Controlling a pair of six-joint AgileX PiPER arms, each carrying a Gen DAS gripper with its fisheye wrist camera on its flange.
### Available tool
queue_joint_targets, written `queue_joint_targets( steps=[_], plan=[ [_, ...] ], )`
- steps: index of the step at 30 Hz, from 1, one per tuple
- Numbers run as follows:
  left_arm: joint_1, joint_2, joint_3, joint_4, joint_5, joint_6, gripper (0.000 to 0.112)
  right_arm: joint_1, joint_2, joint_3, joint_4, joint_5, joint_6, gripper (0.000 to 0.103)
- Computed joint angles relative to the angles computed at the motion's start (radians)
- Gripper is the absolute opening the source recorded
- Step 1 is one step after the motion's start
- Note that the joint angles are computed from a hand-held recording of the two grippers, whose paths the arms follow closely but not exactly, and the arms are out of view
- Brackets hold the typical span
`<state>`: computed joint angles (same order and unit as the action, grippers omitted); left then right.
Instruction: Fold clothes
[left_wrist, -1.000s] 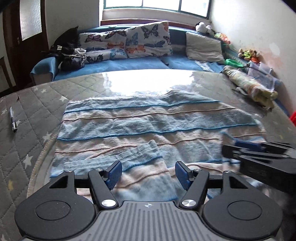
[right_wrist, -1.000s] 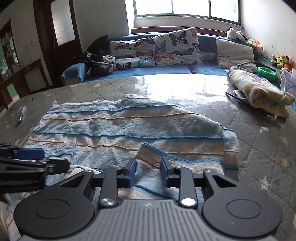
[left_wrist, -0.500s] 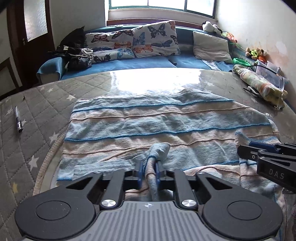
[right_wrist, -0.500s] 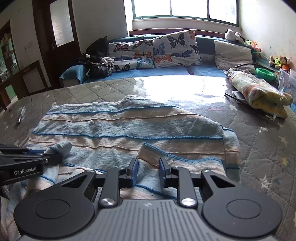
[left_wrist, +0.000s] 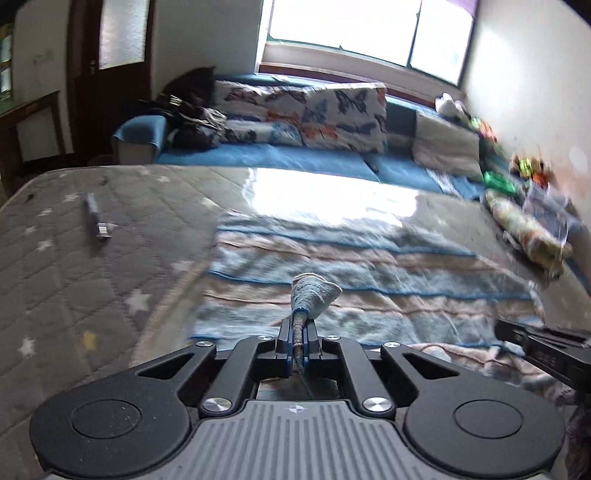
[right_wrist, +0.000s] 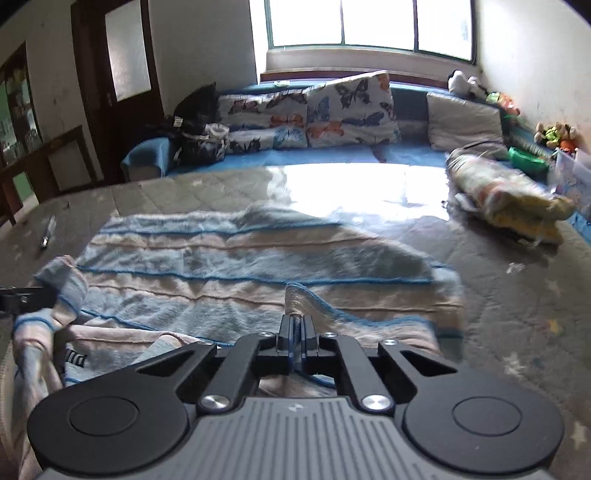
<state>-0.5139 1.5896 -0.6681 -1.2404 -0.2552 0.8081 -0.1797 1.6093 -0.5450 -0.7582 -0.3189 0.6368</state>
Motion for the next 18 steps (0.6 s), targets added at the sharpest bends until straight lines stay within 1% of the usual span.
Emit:
queue_joint_targets(
  steps=[2, 3, 4, 6, 7, 8, 10, 12, 13, 15, 18],
  plan=[
    [0.020, -0.065, 0.053, 0.041, -0.004, -0.054, 0.005, -0.015, -0.051, 0.035, 0.000, -0.012, 0.001, 0.003],
    [0.030, -0.099, 0.081, 0.057, -0.006, -0.076, 0.005, -0.034, -0.082, 0.056, -0.026, -0.024, 0.025, 0.003],
    [0.040, -0.134, 0.109, 0.069, -0.008, -0.094, 0.005, -0.058, -0.115, 0.076, -0.077, -0.037, 0.069, 0.003],
    [0.065, -0.204, 0.166, 0.093, -0.007, -0.125, 0.005, -0.139, -0.200, 0.121, -0.232, -0.077, 0.205, 0.002],
    [0.082, -0.239, 0.195, 0.114, 0.000, -0.145, 0.005, -0.186, -0.242, 0.141, -0.317, -0.102, 0.278, 0.002],
    [0.102, -0.274, 0.222, 0.129, 0.011, -0.158, 0.005, -0.211, -0.273, 0.155, -0.366, -0.115, 0.323, 0.002],
    [0.140, -0.343, 0.272, 0.148, 0.036, -0.171, 0.005, -0.319, -0.352, 0.191, -0.526, -0.179, 0.447, 0.002],
    [0.174, -0.403, 0.315, 0.146, 0.058, -0.162, 0.005, -0.409, -0.422, 0.226, -0.628, -0.231, 0.513, 0.002],
    [0.189, -0.431, 0.336, 0.147, 0.067, -0.159, 0.004, -0.435, -0.444, 0.238, -0.654, -0.246, 0.533, 0.002],
    [0.219, -0.481, 0.372, 0.140, 0.088, -0.148, 0.004, -0.572, -0.501, 0.266, -0.767, -0.339, 0.590, 0.002],
    [0.285, -0.560, 0.421, 0.149, 0.141, -0.145, 0.004, -0.808, -0.556, 0.292, -0.908, -0.517, 0.633, 0.002]
  ],
)
